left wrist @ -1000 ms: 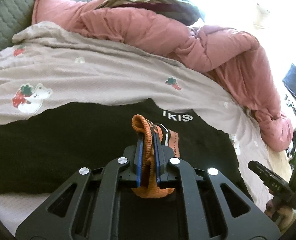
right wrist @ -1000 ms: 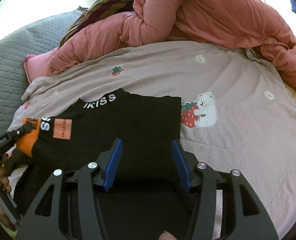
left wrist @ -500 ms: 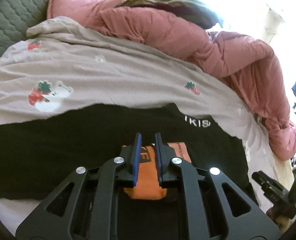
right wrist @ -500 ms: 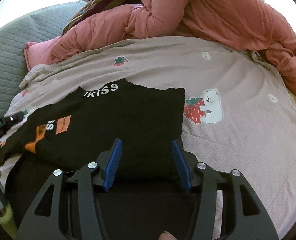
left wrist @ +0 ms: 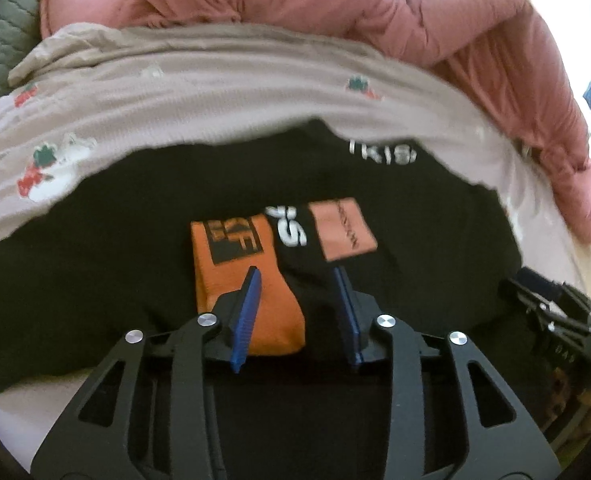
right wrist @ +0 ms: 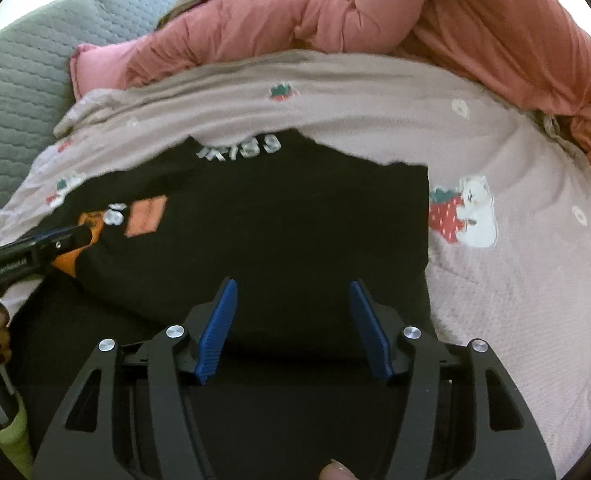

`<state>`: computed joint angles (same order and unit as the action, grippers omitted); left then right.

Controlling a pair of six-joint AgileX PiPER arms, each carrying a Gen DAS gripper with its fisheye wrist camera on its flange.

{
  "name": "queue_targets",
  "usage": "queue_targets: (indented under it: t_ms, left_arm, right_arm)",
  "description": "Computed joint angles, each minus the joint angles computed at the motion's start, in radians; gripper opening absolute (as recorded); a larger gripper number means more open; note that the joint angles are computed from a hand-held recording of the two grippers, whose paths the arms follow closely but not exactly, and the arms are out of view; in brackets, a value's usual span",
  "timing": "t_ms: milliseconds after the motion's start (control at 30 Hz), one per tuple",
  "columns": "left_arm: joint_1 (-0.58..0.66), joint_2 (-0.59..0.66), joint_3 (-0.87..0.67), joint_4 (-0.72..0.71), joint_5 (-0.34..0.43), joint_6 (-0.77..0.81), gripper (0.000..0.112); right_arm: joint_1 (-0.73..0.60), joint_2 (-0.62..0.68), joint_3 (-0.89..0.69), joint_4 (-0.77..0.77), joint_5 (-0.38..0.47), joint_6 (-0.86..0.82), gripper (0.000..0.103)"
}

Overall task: Fold small clothes
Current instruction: 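Lay the cuff on the shirt body and open the left gripper, then move the left gripper to the other sleeve's orange cuff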

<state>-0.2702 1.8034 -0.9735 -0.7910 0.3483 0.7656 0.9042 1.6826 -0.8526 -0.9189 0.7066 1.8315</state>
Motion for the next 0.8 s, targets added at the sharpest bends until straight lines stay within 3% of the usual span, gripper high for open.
queue_targets:
  t_ms: [167, 300, 467, 533, 600, 633, 767, 800]
  left_arm:
    - [-0.016, 0.023, 0.005, 0.073, -0.026, -0.063, 0.032]
    - [-0.014, 0.007, 0.027, 0.049, -0.039, -0.039, 0.033]
    - [-0.003, -0.03, 0.055, 0.014, -0.044, -0.009, 0.042]
    - [0.002, -0.06, 0.083, -0.006, -0.06, 0.018, 0.055]
    - [0.009, -0.087, 0.106, -0.02, -0.074, 0.041, 0.06]
    - [0.02, -0.103, 0.121, -0.052, -0.075, 0.075, 0.065]
    - [0.061, -0.153, 0.171, -0.179, -0.081, 0.207, 0.072]
    - [0.076, -0.168, 0.187, -0.229, -0.083, 0.259, 0.076]
  right_arm:
    - [-0.054, 0.003, 0.06, 0.012, -0.094, 0.032, 0.058]
    - [-0.044, -0.007, 0.057, 0.021, -0.08, 0.027, 0.058]
    - [-0.005, -0.039, 0.066, 0.018, -0.038, 0.051, 0.059]
    - [0.01, -0.05, 0.071, 0.007, -0.029, 0.066, 0.066]
    - [0.025, -0.057, 0.066, 0.008, -0.014, 0.068, 0.07]
    - [0.033, -0.059, 0.062, 0.01, -0.005, 0.068, 0.076]
    - [0.061, -0.071, 0.041, 0.012, 0.035, 0.066, 0.079]
    - [0.064, -0.069, 0.033, 0.012, 0.043, 0.065, 0.085]
